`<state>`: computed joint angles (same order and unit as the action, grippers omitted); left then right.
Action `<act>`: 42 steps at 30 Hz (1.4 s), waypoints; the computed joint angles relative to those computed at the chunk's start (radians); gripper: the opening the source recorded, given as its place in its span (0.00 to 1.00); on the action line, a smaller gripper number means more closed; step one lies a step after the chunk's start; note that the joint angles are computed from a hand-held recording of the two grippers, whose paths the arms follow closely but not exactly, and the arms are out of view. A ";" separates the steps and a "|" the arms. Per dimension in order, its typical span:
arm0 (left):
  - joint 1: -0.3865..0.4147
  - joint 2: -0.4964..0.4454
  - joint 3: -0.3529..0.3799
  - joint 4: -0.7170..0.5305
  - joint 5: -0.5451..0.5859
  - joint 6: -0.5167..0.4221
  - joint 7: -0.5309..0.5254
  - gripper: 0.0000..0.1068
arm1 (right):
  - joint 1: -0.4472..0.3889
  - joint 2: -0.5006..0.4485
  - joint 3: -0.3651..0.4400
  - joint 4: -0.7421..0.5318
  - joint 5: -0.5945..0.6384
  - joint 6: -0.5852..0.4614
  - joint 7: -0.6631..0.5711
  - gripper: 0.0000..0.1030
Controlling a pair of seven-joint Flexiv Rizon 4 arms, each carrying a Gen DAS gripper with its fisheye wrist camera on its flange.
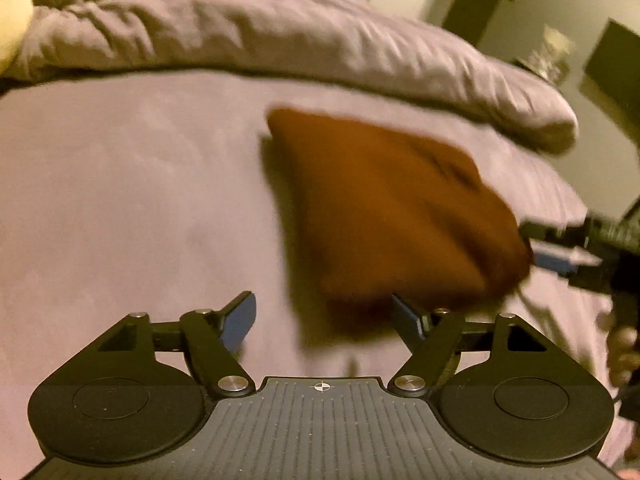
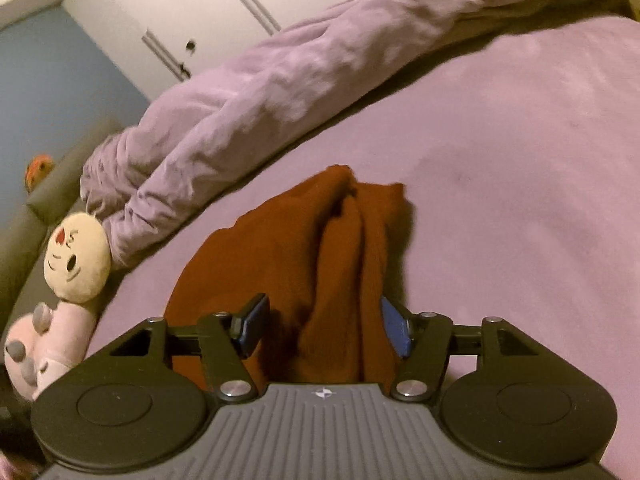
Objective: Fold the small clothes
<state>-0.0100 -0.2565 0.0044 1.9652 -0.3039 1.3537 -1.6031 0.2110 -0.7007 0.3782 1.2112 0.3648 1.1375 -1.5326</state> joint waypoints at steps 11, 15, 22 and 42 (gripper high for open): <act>-0.073 -0.098 0.097 -0.132 0.198 -0.084 -0.288 0.58 | -0.019 0.057 0.043 0.048 0.092 -0.056 -0.026 0.42; -0.058 -0.085 0.088 -0.128 0.197 -0.086 -0.312 0.54 | 0.042 0.036 -0.016 0.025 0.045 -0.060 0.017 0.20; -0.054 -0.033 0.101 -0.100 0.254 -0.109 -0.332 0.57 | 0.215 0.080 -0.246 0.179 -0.270 0.115 0.129 0.17; -0.063 -0.124 0.095 -0.233 0.366 -0.198 -0.417 0.85 | 0.262 0.026 -0.341 0.266 -0.759 0.295 0.163 0.31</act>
